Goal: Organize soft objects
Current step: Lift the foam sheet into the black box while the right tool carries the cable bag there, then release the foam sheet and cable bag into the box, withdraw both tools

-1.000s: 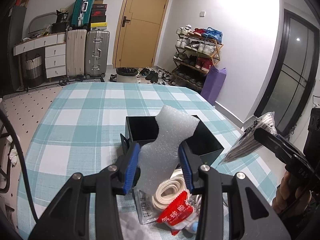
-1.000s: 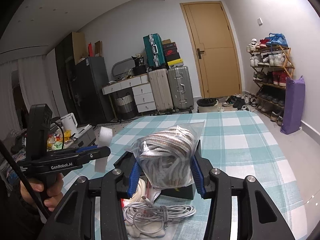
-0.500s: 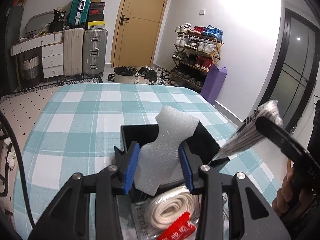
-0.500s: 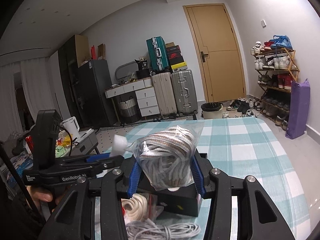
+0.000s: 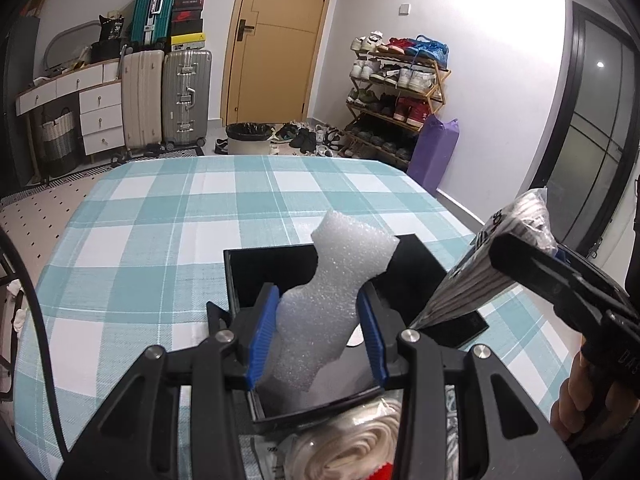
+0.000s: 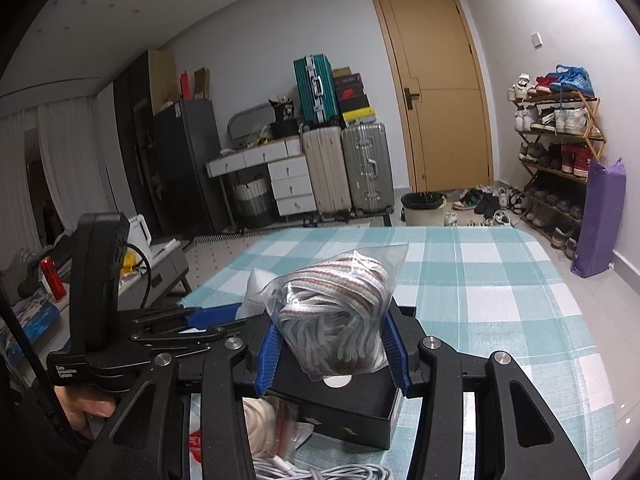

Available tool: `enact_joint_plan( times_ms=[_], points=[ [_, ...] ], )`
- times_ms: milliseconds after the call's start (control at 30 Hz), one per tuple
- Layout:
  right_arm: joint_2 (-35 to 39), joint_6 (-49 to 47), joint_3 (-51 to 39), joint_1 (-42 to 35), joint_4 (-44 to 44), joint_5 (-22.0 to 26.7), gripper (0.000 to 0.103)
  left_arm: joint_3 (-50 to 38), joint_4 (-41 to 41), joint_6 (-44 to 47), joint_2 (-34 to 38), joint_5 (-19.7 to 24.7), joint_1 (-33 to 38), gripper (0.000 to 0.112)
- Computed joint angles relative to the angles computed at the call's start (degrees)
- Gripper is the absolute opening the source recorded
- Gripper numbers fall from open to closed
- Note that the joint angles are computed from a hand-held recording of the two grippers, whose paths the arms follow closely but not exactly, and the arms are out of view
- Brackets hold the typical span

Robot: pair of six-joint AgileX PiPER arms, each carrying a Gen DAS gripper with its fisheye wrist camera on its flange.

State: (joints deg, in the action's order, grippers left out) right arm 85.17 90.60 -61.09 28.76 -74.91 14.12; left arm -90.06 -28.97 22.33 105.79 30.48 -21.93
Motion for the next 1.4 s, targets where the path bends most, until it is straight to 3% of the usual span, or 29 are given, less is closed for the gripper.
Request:
enact_joint_plan(
  times_ms=[300,433,567,633,767,833,967,1133,1400],
  points=[
    [5.4,-20.1,-4.6,-2.6,18.8,-2.2,0.045,-2.3,1.4,-1.4,3.0,1.2,0.2,0.039],
    [7.2,-26.9,-5.9,-3.2,25.5,-2.3,0.045,-2.4,0.3,-0.1,3.4,1.1,0.4,0.040],
    [9.9,-40.4,-8.5,-4.2,38.9,-1.8,0.046,-2.6,0.8,0.0,3.7,1.5,0.2,0.040],
    [11.1,-42.1,-9.6,-4.3,40.1,-1.1,0.046,-2.8,1.2,-0.1,3.8,1.6,0.2,0.042],
    [11.5,-28.0,-9.8,-2.9,24.5,2.0,0.065,-2.5,-2.4,3.6,3.5,2.3,0.5,0.054],
    [10.3,-19.7,-8.4,-2.2,16.0,3.2,0.077,-1.6,-2.3,3.7,2.8,1.4,0.3,0.067],
    [7.6,-14.6,-5.8,-2.0,10.4,4.6,0.091,-0.6,-2.8,4.9,1.7,1.6,0.1,0.081],
    [4.2,-11.3,-2.9,-1.2,7.4,7.7,0.102,3.1,0.0,1.9,-1.6,-1.6,-0.8,0.103],
    [-1.5,-9.9,2.9,-0.1,8.5,6.9,0.103,10.6,4.5,-0.9,-7.6,-5.6,-0.3,0.103]
  ],
)
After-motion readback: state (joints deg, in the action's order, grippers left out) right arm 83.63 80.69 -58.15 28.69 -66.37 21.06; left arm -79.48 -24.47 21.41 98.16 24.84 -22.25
